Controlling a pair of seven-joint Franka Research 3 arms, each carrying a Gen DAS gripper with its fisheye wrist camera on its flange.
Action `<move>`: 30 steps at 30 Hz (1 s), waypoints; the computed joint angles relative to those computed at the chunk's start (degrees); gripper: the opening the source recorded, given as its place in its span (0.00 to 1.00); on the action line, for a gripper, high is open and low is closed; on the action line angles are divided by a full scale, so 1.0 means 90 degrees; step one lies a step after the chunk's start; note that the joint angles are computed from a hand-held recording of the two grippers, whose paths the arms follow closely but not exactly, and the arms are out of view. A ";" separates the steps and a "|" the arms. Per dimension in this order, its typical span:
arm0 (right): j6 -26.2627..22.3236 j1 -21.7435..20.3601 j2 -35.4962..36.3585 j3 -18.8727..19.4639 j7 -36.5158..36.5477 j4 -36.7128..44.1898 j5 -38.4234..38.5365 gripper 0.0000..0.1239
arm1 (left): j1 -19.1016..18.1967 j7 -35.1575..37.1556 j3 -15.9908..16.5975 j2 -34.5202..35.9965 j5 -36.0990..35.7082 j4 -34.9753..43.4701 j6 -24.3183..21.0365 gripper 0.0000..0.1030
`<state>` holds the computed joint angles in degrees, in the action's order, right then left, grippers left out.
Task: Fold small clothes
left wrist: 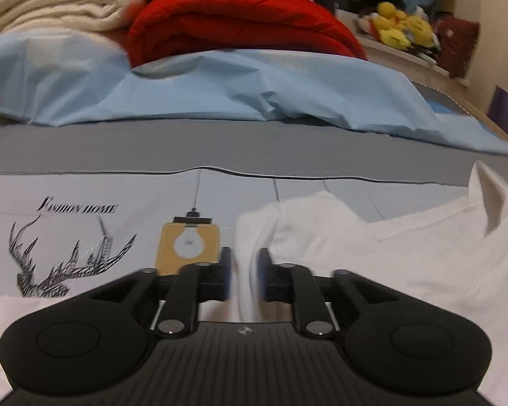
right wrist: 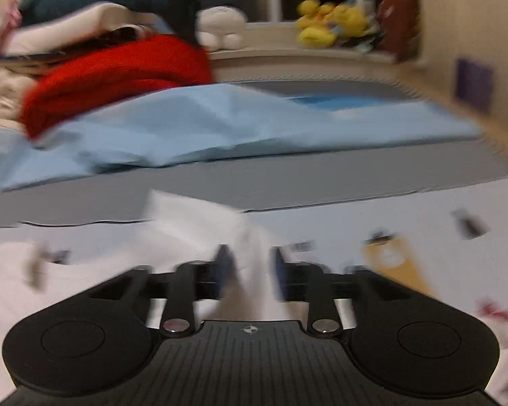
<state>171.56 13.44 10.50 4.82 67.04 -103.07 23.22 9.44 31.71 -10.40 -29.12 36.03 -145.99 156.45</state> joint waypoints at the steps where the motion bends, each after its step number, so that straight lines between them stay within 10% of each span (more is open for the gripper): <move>1: -0.0016 0.0321 -0.0075 -0.0425 0.0670 -0.0103 -0.0672 0.43 | -0.0089 0.0079 0.0109 -0.0059 -0.0108 -0.0055 0.0078 0.28; 4: -0.0403 0.0196 -0.0241 -0.0366 0.0652 -0.0232 -0.0442 0.42 | -0.0449 0.0591 0.0377 -0.0246 -0.0501 -0.0218 0.0105 0.28; 7: -0.0992 -0.0292 -0.0658 0.0124 -0.1023 -0.0563 0.0801 0.42 | -0.1331 0.1774 0.1012 -0.0409 -0.1485 -0.0456 0.0140 0.28; 11: -0.2960 -0.0315 -0.1358 -0.0100 -0.2592 -0.0931 0.1604 0.42 | -0.2506 0.3363 0.1620 -0.0704 -0.2739 -0.0690 -0.0683 0.33; 18: -0.3329 -0.0438 -0.2306 -0.0319 -0.1794 -0.2189 -0.0977 0.51 | -0.2194 0.3477 0.0404 -0.1442 -0.2803 -0.0547 -0.3109 0.39; 22: -0.3738 -0.0634 -0.2829 -0.0437 -0.0923 -0.2351 -0.1254 0.50 | -0.2384 0.3126 0.0448 -0.2179 -0.3478 -0.0549 -0.4434 0.44; 30: -0.5195 -0.0929 -0.4034 -0.0769 -0.0874 -0.3225 -0.0771 0.51 | -0.2573 0.1686 0.0615 -0.4076 -0.4757 -0.1210 -0.5214 0.49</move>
<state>124.80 5.07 -25.80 -2.10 59.17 -132.10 16.28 -13.72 46.88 -4.87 -65.81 -6.78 -156.87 109.53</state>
